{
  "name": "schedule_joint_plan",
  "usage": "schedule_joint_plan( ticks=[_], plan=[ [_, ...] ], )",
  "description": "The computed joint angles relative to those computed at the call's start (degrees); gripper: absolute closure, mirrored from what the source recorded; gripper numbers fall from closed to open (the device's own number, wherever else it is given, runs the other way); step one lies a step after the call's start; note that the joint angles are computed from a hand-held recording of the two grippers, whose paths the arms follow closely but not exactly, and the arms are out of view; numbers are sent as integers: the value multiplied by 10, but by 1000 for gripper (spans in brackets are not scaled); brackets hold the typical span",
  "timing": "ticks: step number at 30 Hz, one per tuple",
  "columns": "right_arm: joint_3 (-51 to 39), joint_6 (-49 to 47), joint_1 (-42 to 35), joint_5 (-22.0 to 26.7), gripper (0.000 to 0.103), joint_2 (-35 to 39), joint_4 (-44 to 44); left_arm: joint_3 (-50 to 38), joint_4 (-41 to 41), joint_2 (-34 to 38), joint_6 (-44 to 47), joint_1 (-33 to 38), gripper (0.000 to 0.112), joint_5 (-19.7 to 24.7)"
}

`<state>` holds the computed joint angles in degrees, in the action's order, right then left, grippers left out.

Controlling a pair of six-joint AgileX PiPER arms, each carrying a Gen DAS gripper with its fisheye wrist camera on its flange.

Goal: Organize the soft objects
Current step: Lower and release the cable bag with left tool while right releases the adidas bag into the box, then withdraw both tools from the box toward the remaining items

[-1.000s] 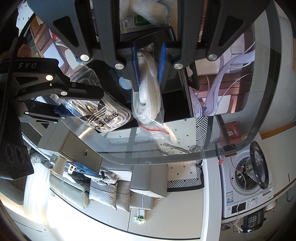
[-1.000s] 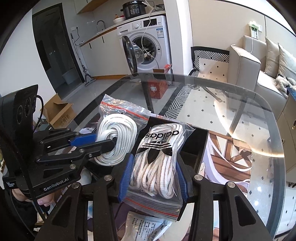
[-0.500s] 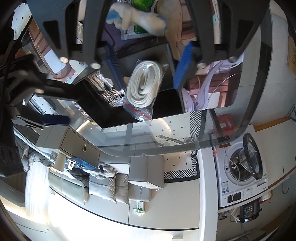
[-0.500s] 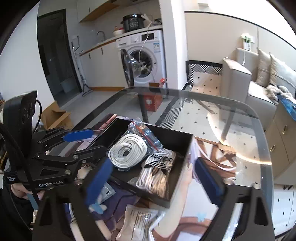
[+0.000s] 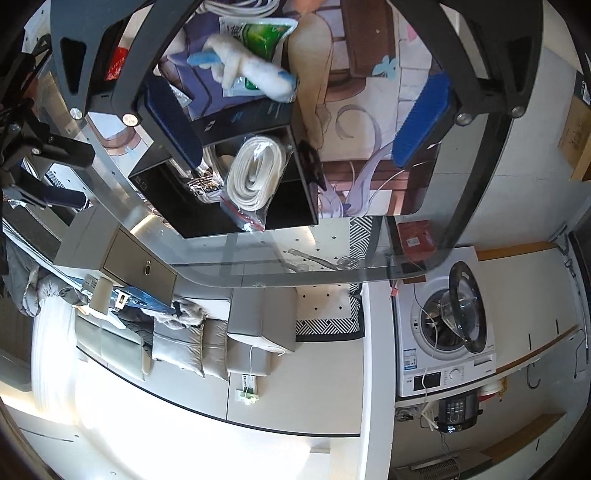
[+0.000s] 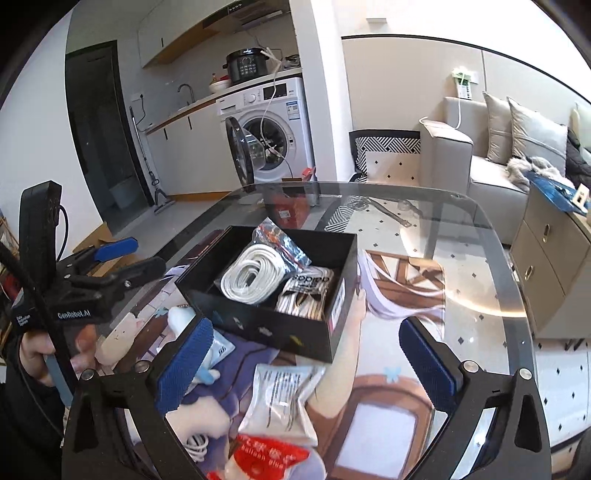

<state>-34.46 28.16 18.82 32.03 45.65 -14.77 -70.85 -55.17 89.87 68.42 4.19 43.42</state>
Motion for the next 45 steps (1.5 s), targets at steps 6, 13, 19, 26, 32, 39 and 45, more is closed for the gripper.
schedule_joint_plan(
  ticks=[6,13,19,26,32,39,45],
  plan=[
    [35,166,90,44,1,-42,-132,30,-13,-18,21,18,9,4],
    [60,363,257,152,1,-72,-279,69,-26,-35,46,35,9,4],
    [78,484,394,251,1,-93,-339,103,-40,-51,74,54,9,7],
    [99,594,521,339,1,-92,-365,125,-49,-63,96,81,9,19],
    [119,661,588,372,1,-91,-366,136,-48,-64,106,94,9,27],
    [135,695,625,369,1,-77,-357,155,-49,-74,124,99,9,34],
    [152,712,624,348,1,-66,-347,166,-45,-84,124,97,9,43]
  ],
)
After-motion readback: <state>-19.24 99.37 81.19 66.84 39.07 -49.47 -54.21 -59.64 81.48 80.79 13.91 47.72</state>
